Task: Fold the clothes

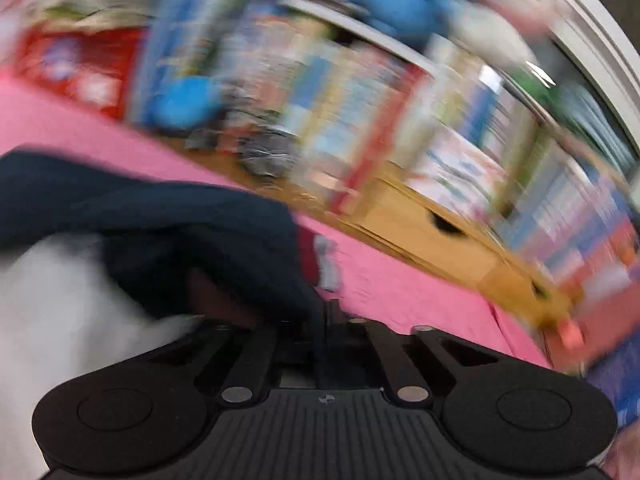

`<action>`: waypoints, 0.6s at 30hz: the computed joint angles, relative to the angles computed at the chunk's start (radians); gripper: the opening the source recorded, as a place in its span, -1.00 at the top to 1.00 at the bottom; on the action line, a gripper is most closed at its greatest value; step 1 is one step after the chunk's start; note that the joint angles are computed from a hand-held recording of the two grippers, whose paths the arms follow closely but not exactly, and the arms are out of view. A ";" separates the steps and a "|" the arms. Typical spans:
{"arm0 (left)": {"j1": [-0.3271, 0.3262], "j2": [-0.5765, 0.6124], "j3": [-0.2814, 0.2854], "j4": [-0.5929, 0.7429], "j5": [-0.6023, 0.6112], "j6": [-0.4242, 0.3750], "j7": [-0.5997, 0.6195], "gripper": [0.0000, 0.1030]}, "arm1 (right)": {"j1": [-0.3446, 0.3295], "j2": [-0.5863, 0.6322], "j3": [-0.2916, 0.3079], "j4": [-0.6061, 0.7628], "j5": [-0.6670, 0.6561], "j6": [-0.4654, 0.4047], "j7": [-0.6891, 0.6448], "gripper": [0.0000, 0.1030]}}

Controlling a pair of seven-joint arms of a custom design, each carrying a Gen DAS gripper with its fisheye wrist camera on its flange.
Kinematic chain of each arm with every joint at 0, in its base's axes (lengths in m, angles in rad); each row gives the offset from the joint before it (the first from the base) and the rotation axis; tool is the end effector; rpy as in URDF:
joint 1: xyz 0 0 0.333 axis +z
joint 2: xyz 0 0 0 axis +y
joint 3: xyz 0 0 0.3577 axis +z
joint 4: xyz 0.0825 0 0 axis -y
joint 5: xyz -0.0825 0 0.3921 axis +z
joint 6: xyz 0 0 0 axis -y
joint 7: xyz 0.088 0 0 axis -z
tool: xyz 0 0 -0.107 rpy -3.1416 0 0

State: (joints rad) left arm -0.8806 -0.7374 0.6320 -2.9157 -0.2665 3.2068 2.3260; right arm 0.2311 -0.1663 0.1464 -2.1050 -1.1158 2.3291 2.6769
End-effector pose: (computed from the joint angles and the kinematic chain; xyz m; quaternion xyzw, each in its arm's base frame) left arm 0.3475 -0.0529 0.4576 -0.3885 0.7937 -0.4201 0.2065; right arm 0.5093 0.1906 0.5782 -0.5974 0.6388 -0.4641 0.1398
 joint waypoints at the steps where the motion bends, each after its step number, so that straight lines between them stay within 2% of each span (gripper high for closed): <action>1: -0.008 -0.001 0.006 0.001 0.001 0.001 0.002 -1.00 | -0.016 -0.038 -0.008 -0.030 -0.036 0.003 0.071 0.88; 4: -0.034 0.003 0.023 0.006 0.002 0.009 0.007 -1.00 | -0.078 -0.201 0.006 -0.151 -0.134 -0.085 0.254 0.88; 6: -0.052 0.009 0.038 0.013 0.003 0.015 0.008 -1.00 | -0.121 -0.332 0.003 -0.246 -0.109 -0.157 0.288 0.88; 8: -0.052 0.009 0.036 0.009 0.005 0.021 0.003 -1.00 | -0.161 -0.450 -0.006 -0.342 -0.056 -0.226 0.242 0.86; 11: -0.068 0.016 0.053 0.014 0.014 0.029 0.001 -1.00 | -0.197 -0.576 -0.030 -0.462 0.063 -0.315 0.110 0.69; 13: -0.071 0.018 0.058 0.016 0.019 0.031 -0.003 -1.00 | -0.174 -0.661 -0.082 -0.530 0.186 -0.313 -0.006 0.14; 14: -0.072 0.018 0.058 0.016 0.022 0.031 -0.005 -1.00 | -0.158 -0.705 -0.098 -0.557 0.244 -0.311 -0.046 -0.41; 15: -0.072 0.018 0.058 0.016 0.024 0.031 -0.008 -1.00 | -0.141 -0.750 -0.104 -0.579 0.300 -0.309 -0.071 -0.68; 17: -0.075 0.018 0.064 0.017 0.029 0.033 -0.008 -1.00 | -0.114 -0.833 -0.104 -0.609 0.376 -0.253 -0.071 -0.81; 18: -0.076 0.017 0.066 0.016 0.031 0.033 -0.008 -1.00 | -0.100 -0.858 -0.116 -0.614 0.408 -0.185 -0.053 -0.99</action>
State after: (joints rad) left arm -0.9571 -0.7203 0.6981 -2.8994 -0.2356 3.2396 2.3176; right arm 0.1312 -1.0243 0.0300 -2.7193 -0.7082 2.1437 2.6243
